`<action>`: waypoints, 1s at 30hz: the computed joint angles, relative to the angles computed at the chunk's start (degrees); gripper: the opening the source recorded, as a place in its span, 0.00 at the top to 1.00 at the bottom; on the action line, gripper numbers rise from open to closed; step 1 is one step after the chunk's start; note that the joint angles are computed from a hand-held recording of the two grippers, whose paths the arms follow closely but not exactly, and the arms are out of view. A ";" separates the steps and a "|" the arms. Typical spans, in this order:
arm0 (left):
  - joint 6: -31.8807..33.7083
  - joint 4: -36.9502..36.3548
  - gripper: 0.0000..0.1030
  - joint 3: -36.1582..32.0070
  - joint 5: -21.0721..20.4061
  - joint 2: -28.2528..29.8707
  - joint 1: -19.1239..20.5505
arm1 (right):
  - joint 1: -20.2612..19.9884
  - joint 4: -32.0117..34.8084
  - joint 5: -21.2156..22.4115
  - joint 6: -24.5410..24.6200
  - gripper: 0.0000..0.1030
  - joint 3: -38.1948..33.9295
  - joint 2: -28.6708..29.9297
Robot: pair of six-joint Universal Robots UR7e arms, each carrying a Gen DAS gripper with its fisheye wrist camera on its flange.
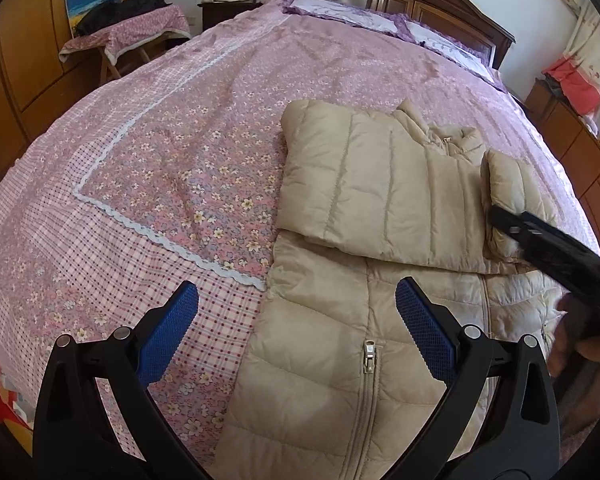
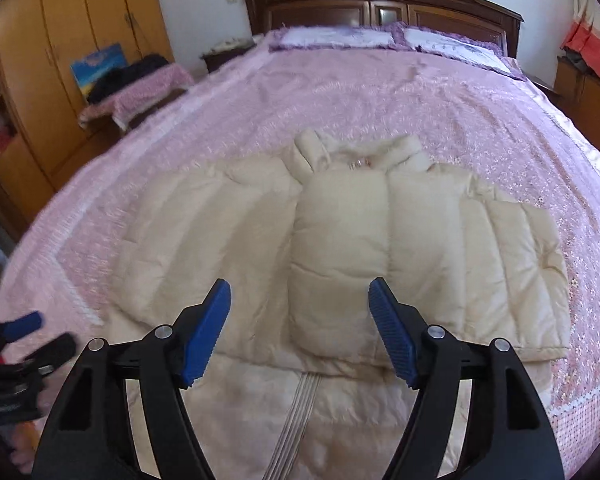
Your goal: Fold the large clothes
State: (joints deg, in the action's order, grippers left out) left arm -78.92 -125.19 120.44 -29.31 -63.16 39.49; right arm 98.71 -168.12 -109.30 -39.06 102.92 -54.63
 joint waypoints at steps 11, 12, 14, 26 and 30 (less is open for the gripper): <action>5.72 1.04 0.05 -2.85 3.37 0.80 0.48 | -2.70 2.53 3.52 3.35 0.95 -1.02 -2.85; 7.45 0.15 0.05 -3.41 3.89 1.30 0.60 | -2.67 2.13 4.27 3.34 0.95 -0.57 -3.80; 12.95 -4.17 0.05 -4.21 4.84 2.66 0.97 | -3.15 2.10 6.36 3.63 0.96 -0.80 -6.03; 28.20 -13.14 0.05 -11.85 6.50 11.55 5.96 | -9.90 3.73 4.33 8.49 0.97 -7.12 -8.16; 31.20 -17.43 0.05 -12.59 4.76 13.11 8.05 | -11.94 4.74 2.09 9.03 0.97 -8.19 -6.33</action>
